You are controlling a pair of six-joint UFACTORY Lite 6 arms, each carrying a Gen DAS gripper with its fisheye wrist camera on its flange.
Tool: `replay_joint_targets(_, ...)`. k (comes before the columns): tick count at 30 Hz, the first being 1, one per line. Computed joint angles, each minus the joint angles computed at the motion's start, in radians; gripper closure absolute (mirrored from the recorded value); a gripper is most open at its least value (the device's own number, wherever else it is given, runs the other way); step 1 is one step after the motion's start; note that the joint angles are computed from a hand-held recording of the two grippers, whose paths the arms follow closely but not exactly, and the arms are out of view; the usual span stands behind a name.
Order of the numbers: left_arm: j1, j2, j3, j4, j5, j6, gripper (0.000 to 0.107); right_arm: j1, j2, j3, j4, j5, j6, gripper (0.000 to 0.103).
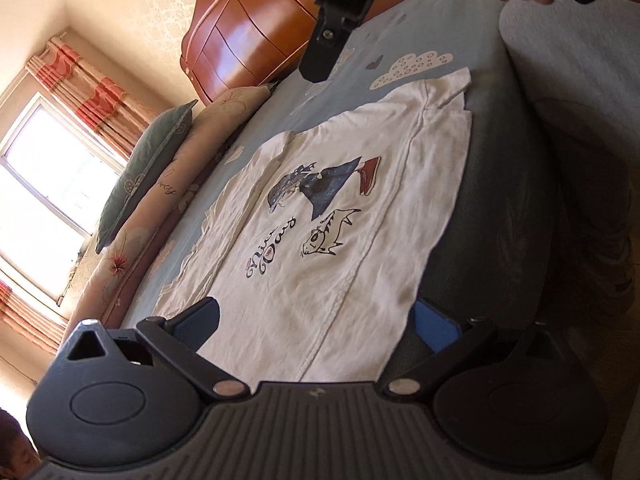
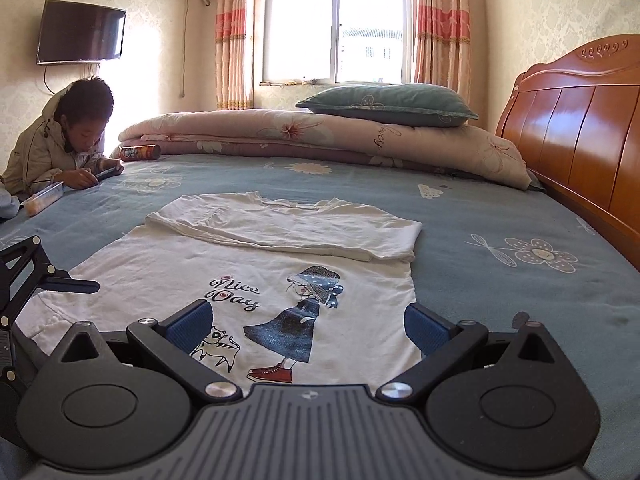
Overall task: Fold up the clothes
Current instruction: 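Roll both grippers and close them on the white shirt hem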
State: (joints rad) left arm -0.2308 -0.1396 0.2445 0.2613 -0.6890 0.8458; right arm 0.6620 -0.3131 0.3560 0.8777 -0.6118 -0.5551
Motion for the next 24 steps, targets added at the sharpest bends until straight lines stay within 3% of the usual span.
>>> replay_joint_targets(7, 0.096, -0.002, 0.031, 0.103, 0.029, -0.026, 0.004, 0.039, 0.032, 0.008, 0.028, 0.002, 0.006, 0.000)
replay_joint_targets(15, 0.159, 0.048, 0.058, 0.080, -0.013, 0.136, 0.004, 0.083, 0.081, 0.031, 0.057, 0.000, -0.019, 0.000)
replay_joint_targets(18, 0.167, 0.077, 0.052, 0.052, -0.081, 0.226, 0.004, 0.081, 0.089, 0.041, 0.052, 0.012, -0.019, 0.000)
replay_joint_targets(24, 0.082, 0.116, 0.063, -0.047, -0.120, 0.285, 0.004, 0.087, 0.108, 0.062, 0.041, 0.024, -0.014, 0.000)
